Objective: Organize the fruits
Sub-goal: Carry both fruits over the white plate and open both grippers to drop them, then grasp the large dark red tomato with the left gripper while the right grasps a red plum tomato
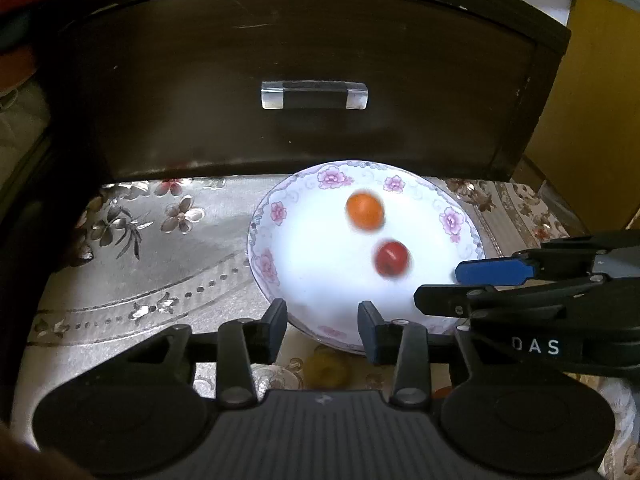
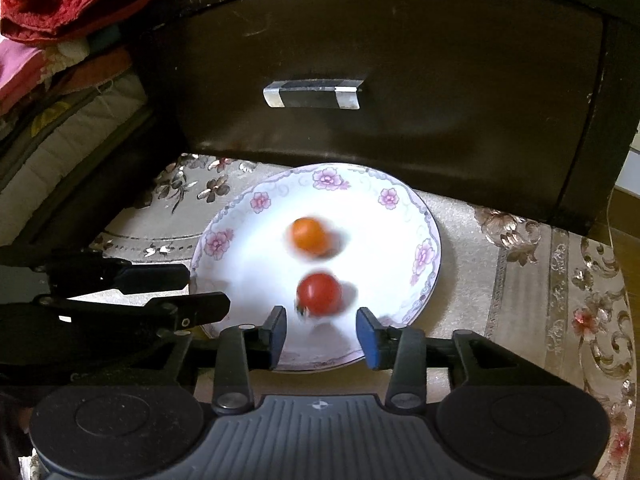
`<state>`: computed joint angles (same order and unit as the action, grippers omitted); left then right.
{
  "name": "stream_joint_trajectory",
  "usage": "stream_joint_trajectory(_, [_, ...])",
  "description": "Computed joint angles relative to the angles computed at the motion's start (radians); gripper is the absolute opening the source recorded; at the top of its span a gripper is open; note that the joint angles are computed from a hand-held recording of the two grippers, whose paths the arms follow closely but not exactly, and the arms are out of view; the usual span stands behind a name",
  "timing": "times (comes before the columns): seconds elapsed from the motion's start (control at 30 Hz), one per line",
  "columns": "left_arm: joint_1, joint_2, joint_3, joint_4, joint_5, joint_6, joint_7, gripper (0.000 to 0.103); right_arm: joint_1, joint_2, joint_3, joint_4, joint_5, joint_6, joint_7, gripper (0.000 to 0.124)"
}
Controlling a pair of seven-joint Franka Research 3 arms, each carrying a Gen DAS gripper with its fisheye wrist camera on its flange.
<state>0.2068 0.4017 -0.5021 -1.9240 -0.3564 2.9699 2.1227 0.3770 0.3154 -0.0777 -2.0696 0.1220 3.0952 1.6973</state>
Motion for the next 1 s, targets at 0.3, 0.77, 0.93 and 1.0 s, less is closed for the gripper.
stream_joint_trajectory(0.3, [0.041,-0.026,-0.040,-0.029,-0.052,0.013,0.050,0.046,0.014,-0.032,-0.008,-0.030,0.002,0.027,0.003,0.040])
stream_joint_trajectory(0.77, [0.087,-0.130,-0.054,-0.118,-0.295,0.001,0.279,0.052,0.076,-0.114,-0.042,-0.120,-0.087,0.027,0.092,0.048])
stream_joint_trajectory(0.93, [0.048,-0.157,0.016,-0.147,-0.343,-0.023,0.318,0.053,0.064,-0.146,-0.015,-0.158,-0.106,0.022,0.118,0.048])
stream_joint_trajectory(1.0, [0.019,-0.162,0.055,-0.155,-0.334,-0.031,0.314,0.053,0.077,-0.158,-0.027,-0.172,-0.139,0.013,0.150,0.048])
